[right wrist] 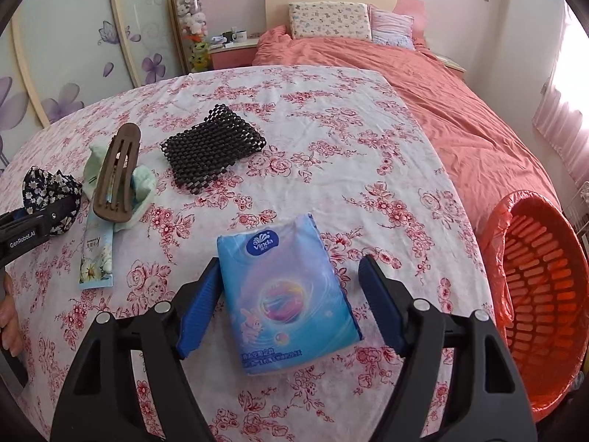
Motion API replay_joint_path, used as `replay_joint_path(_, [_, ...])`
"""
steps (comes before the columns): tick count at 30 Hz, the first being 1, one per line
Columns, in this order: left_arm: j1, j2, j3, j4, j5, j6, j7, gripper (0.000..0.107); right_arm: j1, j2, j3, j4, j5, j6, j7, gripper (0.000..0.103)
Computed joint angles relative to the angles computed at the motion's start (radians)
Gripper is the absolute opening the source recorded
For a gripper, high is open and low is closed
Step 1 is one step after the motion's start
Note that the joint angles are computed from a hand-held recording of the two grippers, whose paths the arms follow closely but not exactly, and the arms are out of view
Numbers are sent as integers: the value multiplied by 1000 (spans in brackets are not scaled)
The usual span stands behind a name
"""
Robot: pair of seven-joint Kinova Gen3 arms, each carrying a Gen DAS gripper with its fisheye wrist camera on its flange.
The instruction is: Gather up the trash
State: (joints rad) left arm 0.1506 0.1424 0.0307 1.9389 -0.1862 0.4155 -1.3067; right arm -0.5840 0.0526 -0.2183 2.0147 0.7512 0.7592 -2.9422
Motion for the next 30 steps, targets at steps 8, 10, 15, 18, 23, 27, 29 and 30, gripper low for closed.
replay_joint_path(8, [-4,1,-8,-1,-2,3,36,71,-5,2,-1,-2,4,13,-26,75])
replay_joint_path(10, [-6,2,-6,-5,-3,7,34,71,-5,3,-1,-3,3,14,-25,75])
replay_joint_path(15, [-19,1,-1,-3,16,4,20,72,-4,2,0,-2,3,12,-25,75])
replay_joint_path(18, [-26,0,1,0,32,-2,5,73,-3,2,0,-2,3,10,-26,75])
replay_joint_path(23, [2,5,-13,-6,-19,9,44,74,6,-12,0,13,-9,-17,12,76])
replay_joint_path(27, [7,-2,-4,1,-48,-2,17,56,16,-45,-10,47,5,-39,-15,56])
replay_joint_path(29, [-20,-13,21,15,-7,-24,-43,32,32,-59,-10,61,-3,-70,-25,53])
replay_joint_path(30, [-6,-19,9,22,-10,-32,-49,29,45,-79,-3,78,-21,-109,-31,53])
